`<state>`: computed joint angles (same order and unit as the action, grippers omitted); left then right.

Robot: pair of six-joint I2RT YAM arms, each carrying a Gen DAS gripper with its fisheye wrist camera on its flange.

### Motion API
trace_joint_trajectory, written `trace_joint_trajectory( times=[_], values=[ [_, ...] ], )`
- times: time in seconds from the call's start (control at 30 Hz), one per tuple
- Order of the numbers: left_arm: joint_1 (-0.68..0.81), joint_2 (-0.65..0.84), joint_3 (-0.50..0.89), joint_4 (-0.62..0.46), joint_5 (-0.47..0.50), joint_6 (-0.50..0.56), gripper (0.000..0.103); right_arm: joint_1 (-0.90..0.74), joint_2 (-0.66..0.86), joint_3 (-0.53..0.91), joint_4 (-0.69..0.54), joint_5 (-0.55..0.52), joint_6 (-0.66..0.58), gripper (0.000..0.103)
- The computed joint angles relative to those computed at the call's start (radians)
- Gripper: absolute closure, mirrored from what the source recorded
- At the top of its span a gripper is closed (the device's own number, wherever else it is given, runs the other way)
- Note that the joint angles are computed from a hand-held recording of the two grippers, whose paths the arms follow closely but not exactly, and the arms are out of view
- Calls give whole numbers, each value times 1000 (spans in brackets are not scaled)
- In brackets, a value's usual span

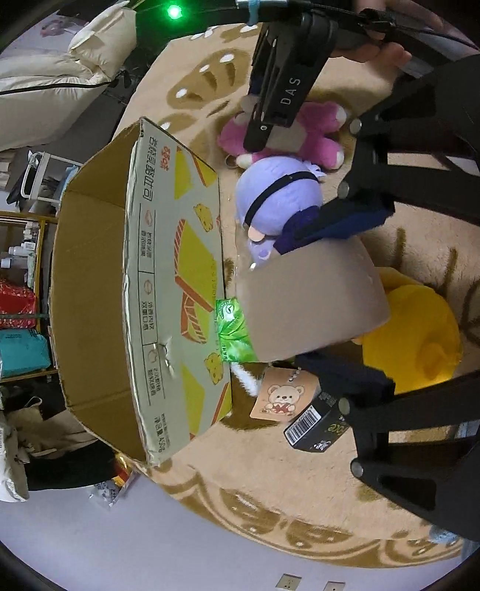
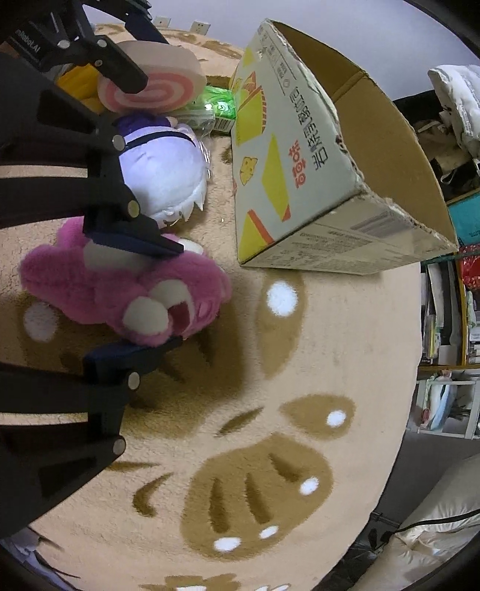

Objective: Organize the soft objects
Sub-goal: 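Grasp the pink-white roll cushion with the left tool while the right tool grasps the pink plush bear, then lift the roll cushion and pink bear into the box and open both tools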

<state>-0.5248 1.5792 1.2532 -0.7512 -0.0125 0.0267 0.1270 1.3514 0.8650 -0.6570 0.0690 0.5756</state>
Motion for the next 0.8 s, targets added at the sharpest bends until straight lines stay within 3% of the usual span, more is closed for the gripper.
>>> trace_joint_trajectory(
  times=[0.4,0.8],
  values=[
    [26,-45,-16,6,3,-6,55,124,17,72,-69,124,19,61],
    [66,-126,-47,49,15,-29,58,200,-207,62,-106,204,38,61]
  ],
)
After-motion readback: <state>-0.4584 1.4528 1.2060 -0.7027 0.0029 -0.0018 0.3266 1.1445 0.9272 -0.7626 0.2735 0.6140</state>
